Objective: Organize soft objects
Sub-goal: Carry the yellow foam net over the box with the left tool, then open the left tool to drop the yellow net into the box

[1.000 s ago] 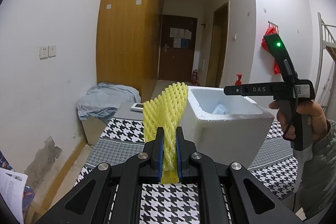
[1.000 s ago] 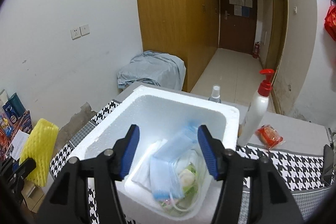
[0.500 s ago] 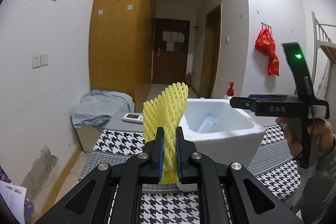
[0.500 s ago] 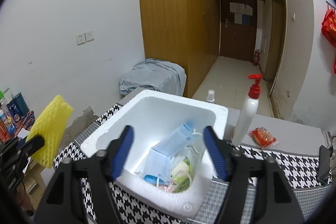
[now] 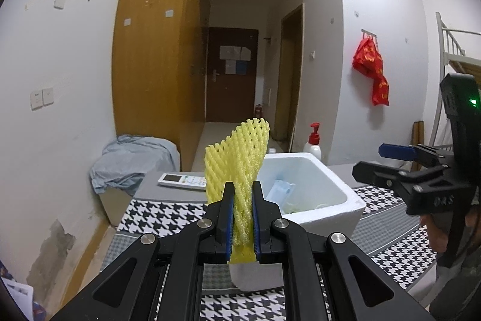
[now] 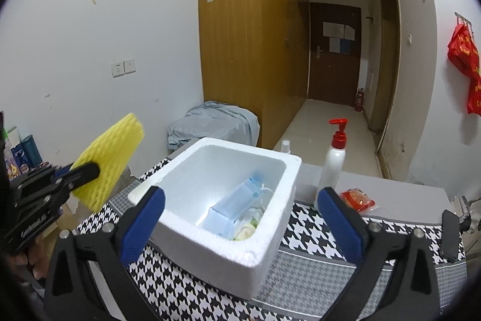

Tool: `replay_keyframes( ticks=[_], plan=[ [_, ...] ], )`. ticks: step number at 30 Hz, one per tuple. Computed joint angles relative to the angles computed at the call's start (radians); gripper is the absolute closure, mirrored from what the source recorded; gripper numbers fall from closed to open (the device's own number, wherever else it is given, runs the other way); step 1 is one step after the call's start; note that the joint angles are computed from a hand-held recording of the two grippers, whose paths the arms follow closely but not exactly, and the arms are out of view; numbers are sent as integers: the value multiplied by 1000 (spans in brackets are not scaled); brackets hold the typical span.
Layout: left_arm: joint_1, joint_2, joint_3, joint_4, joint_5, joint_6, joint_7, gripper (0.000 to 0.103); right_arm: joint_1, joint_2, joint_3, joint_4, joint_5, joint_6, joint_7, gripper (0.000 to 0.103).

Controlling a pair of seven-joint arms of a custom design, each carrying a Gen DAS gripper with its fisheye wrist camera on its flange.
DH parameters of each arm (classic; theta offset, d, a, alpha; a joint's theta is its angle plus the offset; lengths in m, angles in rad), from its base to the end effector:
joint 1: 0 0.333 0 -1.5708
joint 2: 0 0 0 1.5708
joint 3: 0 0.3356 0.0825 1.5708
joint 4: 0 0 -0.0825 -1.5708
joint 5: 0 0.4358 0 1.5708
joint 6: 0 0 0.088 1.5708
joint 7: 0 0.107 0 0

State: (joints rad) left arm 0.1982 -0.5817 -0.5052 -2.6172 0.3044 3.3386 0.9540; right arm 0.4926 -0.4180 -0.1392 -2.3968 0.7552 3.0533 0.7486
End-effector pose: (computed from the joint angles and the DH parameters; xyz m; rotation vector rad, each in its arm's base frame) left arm 0.4161 -0.1942 0.5462 -1.3780 1.5998 -1.1819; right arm 0.4915 0.1157 0.5777 -1.7794 1.1331 -0.6672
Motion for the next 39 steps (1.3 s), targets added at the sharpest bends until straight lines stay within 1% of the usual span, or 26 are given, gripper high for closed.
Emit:
replay_keyframes(
  ticks=[2, 4, 7, 9, 11, 12, 16, 19, 22, 23, 27, 29, 32, 36, 37, 38, 39],
  plan=[
    [-5, 16, 5, 15, 3, 0, 6, 92, 3, -10, -2, -10, 0, 8, -6, 0],
    [4, 21, -8, 24, -2, 3, 4, 92, 5, -21, -5, -20, 0, 17, -2, 0],
    [-4, 40, 0, 40, 2, 6, 14, 92, 10, -41, -28, -30, 11, 16, 14, 0],
    [-11, 56, 3, 55, 5, 7, 24, 92, -9, -51, -22, -36, 0, 9, 30, 0],
    [-15, 71, 3, 67, 5, 8, 32, 92, -28, -62, -8, -52, -18, 22, 45, 0],
    [-16, 79, 1, 75, 5, 4, 36, 92, -33, -71, -8, -62, -26, 27, 52, 0],
    [-47, 113, 26, 103, 15, -4, 58, 92, -32, -104, -20, -95, -48, 42, 74, 0],
    [-69, 139, 39, 126, 23, -9, 74, 92, -64, -129, -2, -124, -88, 56, 106, 0],
    [-81, 167, 42, 148, 28, -14, 86, 92, -75, -155, -7, -152, -120, 65, 136, 0],
    [-93, 182, 52, 159, 32, -15, 91, 92, -85, -161, -4, -159, -133, 66, 147, 0],
    [-110, 216, 62, 188, 36, -32, 97, 92, -127, -188, 18, -197, -178, 87, 204, 0],
    [-97, 227, 47, 201, 39, -42, 96, 92, -143, -203, 20, -213, -198, 90, 232, 0],
    [-101, 250, 50, 223, 53, -55, 96, 92, -195, -222, 43, -236, -230, 86, 282, 0],
    [-92, 283, 41, 254, 76, -76, 86, 92, -237, -243, 59, -262, -268, 81, 334, 0],
    [-87, 289, 36, 260, 84, -77, 81, 92, -247, -247, 63, -267, -278, 80, 345, 0],
    [-61, 293, 10, 268, 93, -81, 70, 92, -255, -251, 66, -274, -287, 80, 354, 0],
    [-60, 298, 10, 274, 102, -86, 66, 92, -263, -254, 69, -278, -295, 80, 364, 0]
  ],
)
